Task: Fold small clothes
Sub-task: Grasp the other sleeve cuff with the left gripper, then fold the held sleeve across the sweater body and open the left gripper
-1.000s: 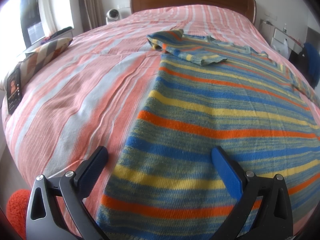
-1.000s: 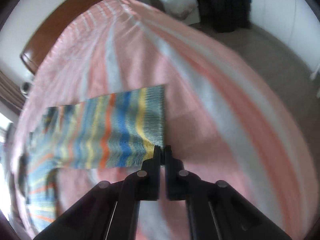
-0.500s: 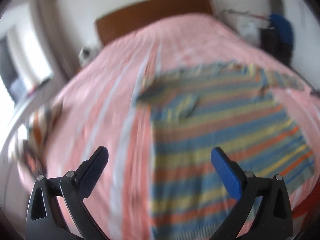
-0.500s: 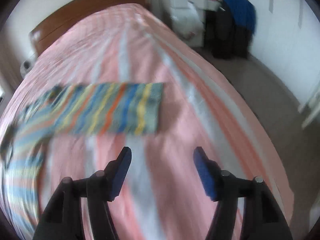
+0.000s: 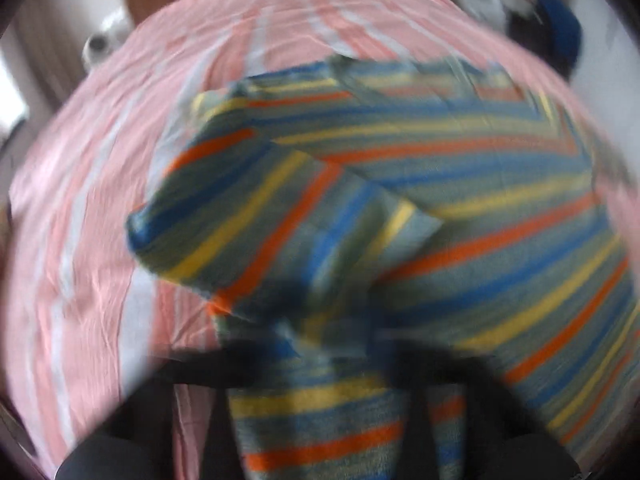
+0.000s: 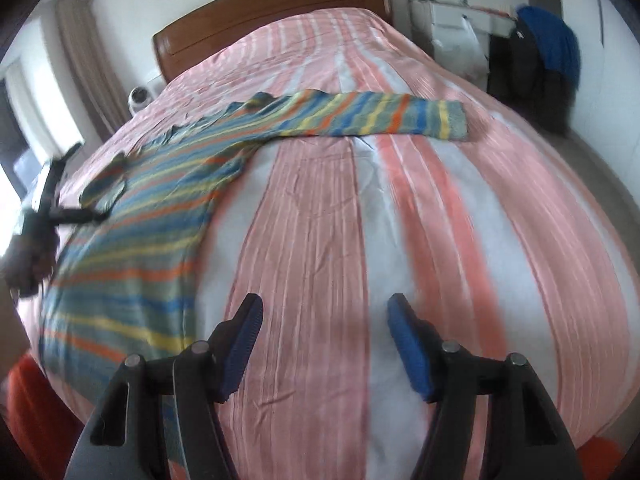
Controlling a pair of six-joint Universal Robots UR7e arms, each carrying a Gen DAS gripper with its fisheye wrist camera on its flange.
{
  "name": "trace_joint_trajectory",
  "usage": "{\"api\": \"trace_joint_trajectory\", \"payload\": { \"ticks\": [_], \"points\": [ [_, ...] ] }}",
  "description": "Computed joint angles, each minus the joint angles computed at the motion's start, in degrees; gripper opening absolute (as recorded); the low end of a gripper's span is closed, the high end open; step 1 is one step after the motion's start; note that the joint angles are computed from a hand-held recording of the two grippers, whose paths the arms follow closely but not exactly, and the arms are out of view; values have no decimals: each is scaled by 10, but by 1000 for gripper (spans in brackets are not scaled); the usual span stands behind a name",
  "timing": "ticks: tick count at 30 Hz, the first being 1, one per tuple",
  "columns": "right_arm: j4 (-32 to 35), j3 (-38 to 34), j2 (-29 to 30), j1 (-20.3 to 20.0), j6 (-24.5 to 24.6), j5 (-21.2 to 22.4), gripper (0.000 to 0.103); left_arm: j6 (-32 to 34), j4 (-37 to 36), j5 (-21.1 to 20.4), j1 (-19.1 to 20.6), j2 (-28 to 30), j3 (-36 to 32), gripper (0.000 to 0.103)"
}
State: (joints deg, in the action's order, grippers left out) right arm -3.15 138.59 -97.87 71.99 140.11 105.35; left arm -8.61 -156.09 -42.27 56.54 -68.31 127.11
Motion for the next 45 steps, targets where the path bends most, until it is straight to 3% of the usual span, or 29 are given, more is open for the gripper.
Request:
{"api": "trace_joint_trajectory", "payload": {
  "ticks": [5, 7, 9, 12, 15, 22, 26, 30, 31, 32, 35, 40, 43, 45],
  "points": [
    [-29, 20, -16, -15, -29, -21, 64, -64, -89, 54, 22, -83, 5, 6],
    [-36, 22, -4, -23, -29, -19, 64, -123, -103, 107, 48, -112, -1, 5],
    [-45, 22, 8, -28, -32, -16, 64, -203, -60, 150, 87, -135, -16, 5],
    [-62, 27, 15, -28, -42, -8, 65, -265, 21, 173, 125, -142, -33, 3],
    [-72, 24, 26, -21, -39, 2, 68, -270, 39, 174, 146, -135, -36, 3],
    [-88, 21, 39, -20, -49, 10, 71, -238, -14, 190, 163, -126, -20, 3],
    [-99, 24, 40, -26, -59, 3, 73, -260, -8, 191, 168, -163, -5, 5],
    [-105, 26, 41, -30, -60, -3, 75, -275, 22, 178, 155, -237, 40, 6],
    [-106, 26, 41, -30, -61, -4, 76, -281, 37, 171, 142, -266, 62, 17],
    [-106, 26, 41, -31, -63, -6, 77, -284, 48, 165, 133, -281, 73, 35],
    [-106, 27, 40, -36, -66, -15, 82, -322, 117, 127, 61, -370, 147, 71],
    [-126, 39, 38, -50, -81, -40, 87, -381, 110, 72, -39, -428, 250, 83],
    [-126, 43, 34, -67, -94, -67, 91, -382, 48, 74, -57, -384, 284, 90],
    [-124, 46, 32, -81, -104, -88, 94, -386, 47, 99, -60, -349, 285, 90]
  ]
}}
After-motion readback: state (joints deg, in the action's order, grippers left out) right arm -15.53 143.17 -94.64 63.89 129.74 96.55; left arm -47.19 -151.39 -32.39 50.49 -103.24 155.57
